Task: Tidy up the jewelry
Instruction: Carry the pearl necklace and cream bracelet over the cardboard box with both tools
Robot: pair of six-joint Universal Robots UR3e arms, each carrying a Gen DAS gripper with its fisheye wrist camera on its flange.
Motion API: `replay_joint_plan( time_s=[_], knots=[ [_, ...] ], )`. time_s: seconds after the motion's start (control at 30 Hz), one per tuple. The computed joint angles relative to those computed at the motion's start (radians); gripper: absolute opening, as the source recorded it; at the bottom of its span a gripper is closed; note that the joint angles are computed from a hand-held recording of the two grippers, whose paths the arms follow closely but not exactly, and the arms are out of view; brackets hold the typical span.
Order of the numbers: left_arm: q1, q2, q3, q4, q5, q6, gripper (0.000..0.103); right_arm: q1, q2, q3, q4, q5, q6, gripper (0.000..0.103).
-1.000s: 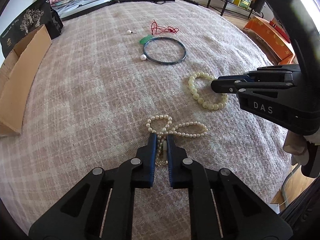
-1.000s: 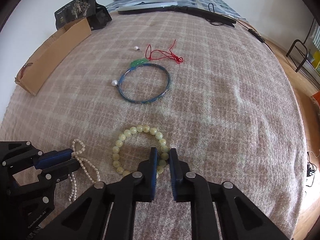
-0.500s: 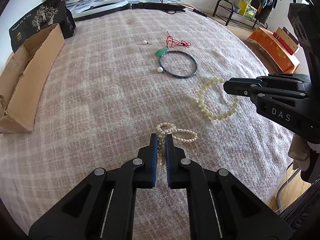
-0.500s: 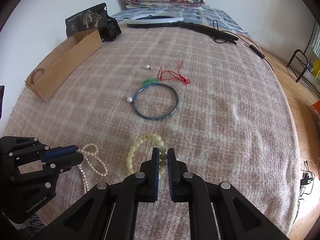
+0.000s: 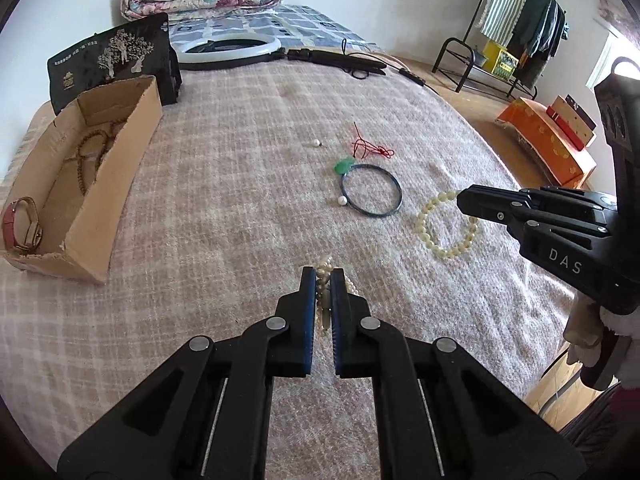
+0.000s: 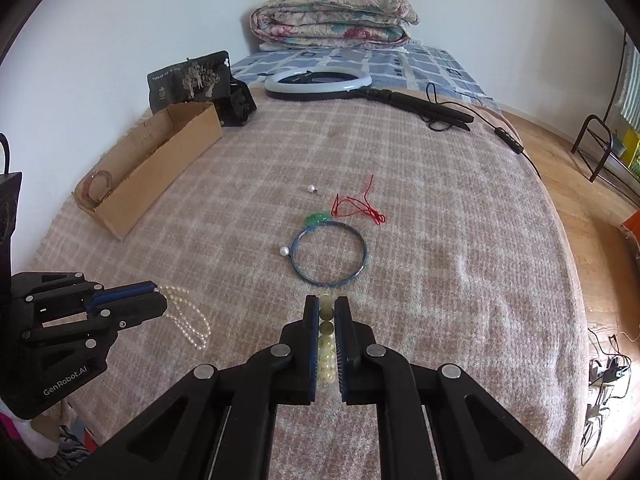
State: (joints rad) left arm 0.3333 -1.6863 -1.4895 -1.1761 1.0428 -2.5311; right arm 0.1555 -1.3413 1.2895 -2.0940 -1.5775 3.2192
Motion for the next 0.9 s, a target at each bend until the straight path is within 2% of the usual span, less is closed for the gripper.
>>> replay_joint_plan(
  time_s=[0.33, 0.53, 0.73, 0.9],
  knots=[
    [0.074, -0.028, 0.112, -0.050, -0.058, -0.002, 0.005, 0.028, 0.068, -0.141, 0.011, 0.013, 0.032, 0.005],
    [0.123, -0.071, 0.199, -0.077, -0.083, -0.007, 0.005, 0.062, 0.160, -0.287, 0.039, 0.020, 0.049, 0.005],
    [0.190, -0.135, 0.313, -0.104, -0.119, -0.032, 0.005, 0.097, 0.306, -0.524, 0.097, 0.030, 0.065, 0.005],
    [0.241, -0.205, 0.416, -0.122, -0.127, -0.060, 0.005, 0.125, 0.482, -0.822, 0.199, 0.049, 0.080, 0.005]
  ],
)
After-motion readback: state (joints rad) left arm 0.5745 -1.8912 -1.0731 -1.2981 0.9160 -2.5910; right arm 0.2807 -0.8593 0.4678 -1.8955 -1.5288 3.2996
